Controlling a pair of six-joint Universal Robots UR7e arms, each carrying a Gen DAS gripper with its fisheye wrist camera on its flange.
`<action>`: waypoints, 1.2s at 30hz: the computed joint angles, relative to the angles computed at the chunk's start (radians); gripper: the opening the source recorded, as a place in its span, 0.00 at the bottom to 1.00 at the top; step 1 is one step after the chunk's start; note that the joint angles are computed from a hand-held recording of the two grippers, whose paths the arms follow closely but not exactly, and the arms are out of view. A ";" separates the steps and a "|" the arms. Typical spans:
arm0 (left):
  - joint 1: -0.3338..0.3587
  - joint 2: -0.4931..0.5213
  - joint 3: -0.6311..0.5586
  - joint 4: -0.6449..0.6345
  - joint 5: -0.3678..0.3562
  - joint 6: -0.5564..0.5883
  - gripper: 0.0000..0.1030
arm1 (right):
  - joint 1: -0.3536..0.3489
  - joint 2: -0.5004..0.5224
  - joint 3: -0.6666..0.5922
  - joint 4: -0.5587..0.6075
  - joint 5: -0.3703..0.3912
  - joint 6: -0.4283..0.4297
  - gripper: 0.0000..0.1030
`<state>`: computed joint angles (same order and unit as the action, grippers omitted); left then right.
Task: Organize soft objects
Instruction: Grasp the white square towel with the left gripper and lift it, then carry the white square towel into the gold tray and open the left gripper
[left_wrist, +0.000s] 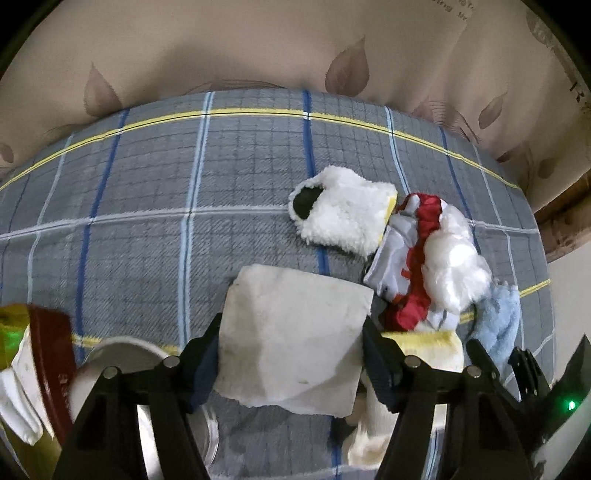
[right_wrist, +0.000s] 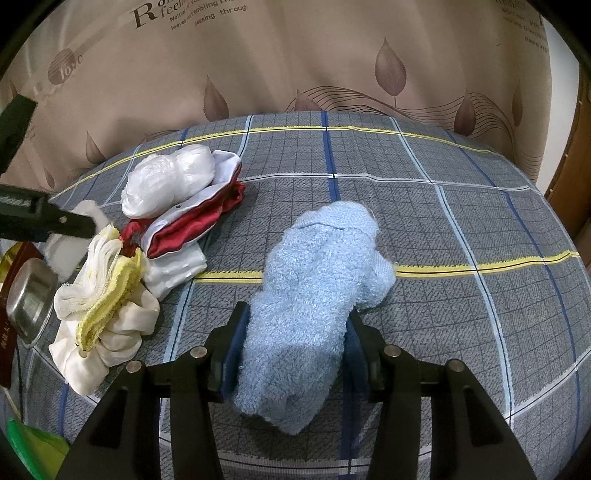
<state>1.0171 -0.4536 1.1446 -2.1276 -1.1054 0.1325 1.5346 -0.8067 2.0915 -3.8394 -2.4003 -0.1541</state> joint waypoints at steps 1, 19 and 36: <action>0.000 -0.016 0.018 -0.005 0.000 0.002 0.68 | 0.000 0.000 0.000 0.000 0.000 0.000 0.45; -0.001 -0.279 0.228 -0.086 0.075 0.030 0.68 | 0.001 0.001 -0.003 0.002 -0.004 -0.001 0.45; 0.111 -0.278 0.089 -0.111 0.295 0.053 0.68 | 0.001 0.003 -0.004 0.002 -0.007 -0.004 0.45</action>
